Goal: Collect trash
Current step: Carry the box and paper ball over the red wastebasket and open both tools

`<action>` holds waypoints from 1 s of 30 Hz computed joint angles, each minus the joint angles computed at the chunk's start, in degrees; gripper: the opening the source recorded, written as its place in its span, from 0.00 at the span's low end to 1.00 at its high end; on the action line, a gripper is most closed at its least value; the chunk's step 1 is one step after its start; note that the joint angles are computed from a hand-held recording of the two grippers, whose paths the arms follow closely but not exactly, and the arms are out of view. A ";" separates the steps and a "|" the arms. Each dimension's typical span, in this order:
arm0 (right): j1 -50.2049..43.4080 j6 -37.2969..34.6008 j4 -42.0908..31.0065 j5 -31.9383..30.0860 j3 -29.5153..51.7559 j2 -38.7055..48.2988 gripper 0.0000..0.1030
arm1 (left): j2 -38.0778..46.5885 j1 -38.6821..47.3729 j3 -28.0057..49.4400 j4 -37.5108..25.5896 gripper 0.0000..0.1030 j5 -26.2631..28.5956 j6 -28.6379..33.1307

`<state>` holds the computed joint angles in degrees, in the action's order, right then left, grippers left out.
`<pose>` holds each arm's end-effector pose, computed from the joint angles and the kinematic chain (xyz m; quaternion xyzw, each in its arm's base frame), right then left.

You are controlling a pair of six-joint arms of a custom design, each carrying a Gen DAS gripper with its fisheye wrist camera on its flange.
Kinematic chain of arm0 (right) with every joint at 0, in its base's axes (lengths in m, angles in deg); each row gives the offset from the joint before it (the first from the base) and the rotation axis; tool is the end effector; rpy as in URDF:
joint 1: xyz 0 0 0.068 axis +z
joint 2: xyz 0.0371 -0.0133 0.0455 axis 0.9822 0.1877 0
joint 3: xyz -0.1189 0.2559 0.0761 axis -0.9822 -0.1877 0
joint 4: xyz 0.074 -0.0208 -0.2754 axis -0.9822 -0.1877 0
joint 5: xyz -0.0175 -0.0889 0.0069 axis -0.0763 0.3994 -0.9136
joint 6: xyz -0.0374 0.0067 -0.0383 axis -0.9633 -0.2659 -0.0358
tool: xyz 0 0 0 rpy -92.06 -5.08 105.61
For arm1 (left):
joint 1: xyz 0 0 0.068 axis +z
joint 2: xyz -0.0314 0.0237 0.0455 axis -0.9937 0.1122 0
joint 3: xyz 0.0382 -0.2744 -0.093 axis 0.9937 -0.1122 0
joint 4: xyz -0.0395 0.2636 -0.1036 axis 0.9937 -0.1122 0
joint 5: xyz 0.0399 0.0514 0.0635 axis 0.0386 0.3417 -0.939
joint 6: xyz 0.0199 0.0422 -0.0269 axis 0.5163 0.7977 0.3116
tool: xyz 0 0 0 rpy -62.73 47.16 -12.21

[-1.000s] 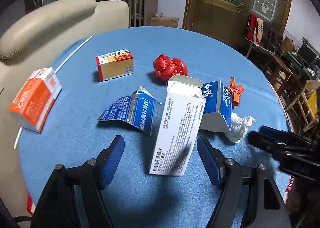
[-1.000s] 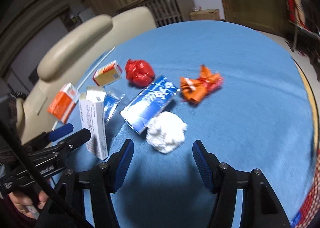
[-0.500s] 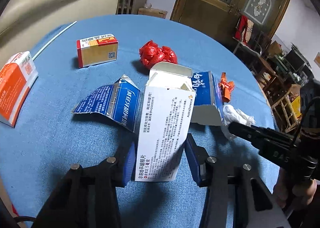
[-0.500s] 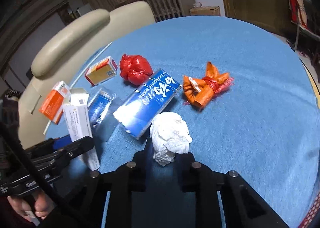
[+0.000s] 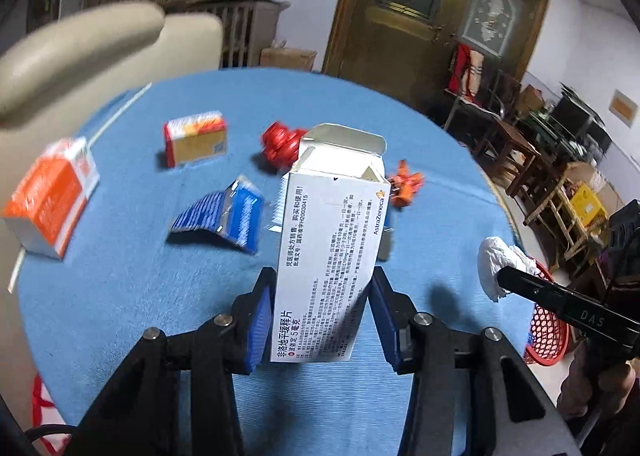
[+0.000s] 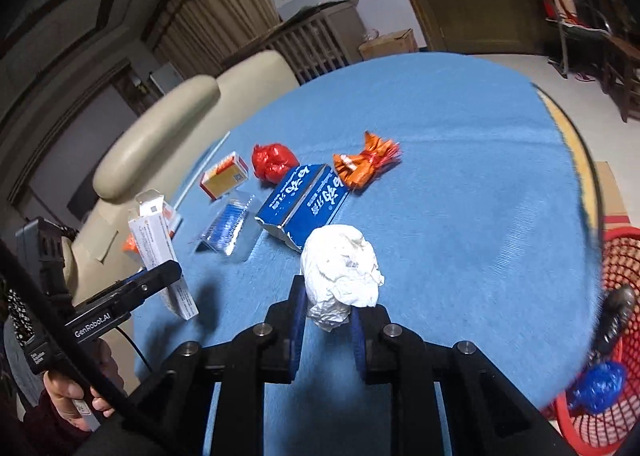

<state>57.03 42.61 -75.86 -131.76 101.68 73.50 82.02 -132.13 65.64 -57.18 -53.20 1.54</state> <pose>0.2010 -0.0537 0.0776 -0.1138 0.9011 0.2918 0.3000 0.1260 -0.1173 0.1098 -0.0618 0.9221 -0.0695 0.3755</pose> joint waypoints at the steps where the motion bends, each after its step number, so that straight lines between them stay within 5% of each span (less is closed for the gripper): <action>1: -1.76 -1.64 -1.95 -0.90 0.02 -0.88 0.21 | 0.50 -1.98 1.17 -1.36 0.47 -1.78 -0.72; 4: -8.35 -8.68 -9.78 -3.56 1.05 -2.82 0.21 | 6.01 -8.30 7.41 -7.69 0.47 -7.74 -3.68; 14: -25.44 -28.07 -28.54 -7.15 7.67 1.20 0.21 | 19.71 -18.30 21.68 -19.09 0.47 -14.38 -8.05; 30: -43.65 -45.46 -44.42 -6.62 20.52 13.97 0.21 | 33.52 -23.44 37.89 -25.45 0.47 -17.29 -6.23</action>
